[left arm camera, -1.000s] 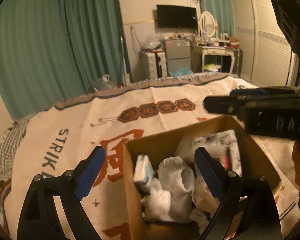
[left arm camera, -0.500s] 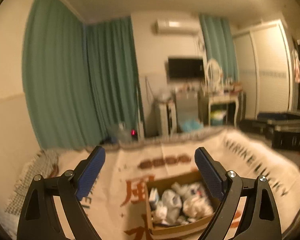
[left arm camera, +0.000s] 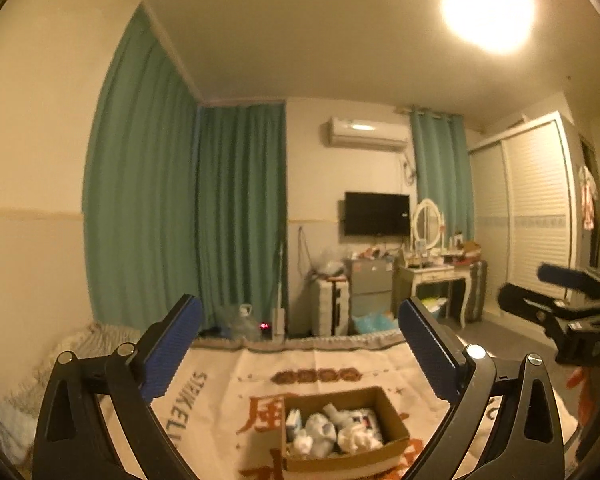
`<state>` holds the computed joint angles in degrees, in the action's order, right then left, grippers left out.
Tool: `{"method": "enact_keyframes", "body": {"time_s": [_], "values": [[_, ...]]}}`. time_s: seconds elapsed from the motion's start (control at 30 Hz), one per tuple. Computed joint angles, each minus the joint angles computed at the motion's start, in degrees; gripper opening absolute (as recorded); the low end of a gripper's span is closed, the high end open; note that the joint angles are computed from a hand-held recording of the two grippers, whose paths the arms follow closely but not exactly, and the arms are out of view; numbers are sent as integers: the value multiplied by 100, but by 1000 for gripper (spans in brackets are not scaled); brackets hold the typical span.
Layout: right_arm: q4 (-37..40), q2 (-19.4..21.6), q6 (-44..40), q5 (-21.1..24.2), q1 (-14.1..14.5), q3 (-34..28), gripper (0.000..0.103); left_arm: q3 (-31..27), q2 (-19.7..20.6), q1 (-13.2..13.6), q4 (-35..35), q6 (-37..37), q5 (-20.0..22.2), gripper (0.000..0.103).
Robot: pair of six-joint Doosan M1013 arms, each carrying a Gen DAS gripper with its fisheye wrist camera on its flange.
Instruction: Organize soft objects
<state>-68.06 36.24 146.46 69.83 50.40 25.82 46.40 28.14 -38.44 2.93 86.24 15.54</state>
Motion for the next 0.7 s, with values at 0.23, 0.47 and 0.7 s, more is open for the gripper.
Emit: {"method": "enact_keyframes", "body": {"time_s": [0.23,0.47,0.7], "values": [[-298,-222,889,199,-8,1220,103,255,169,-76,568,-324,366,101],[300,-478,1636,-368,-257,2127,103,188,374,-123,439,-225,1059,101],[497,-529,1948,-390,-331,2356,103,246,356,-110,393,-193,1125,101]]}}
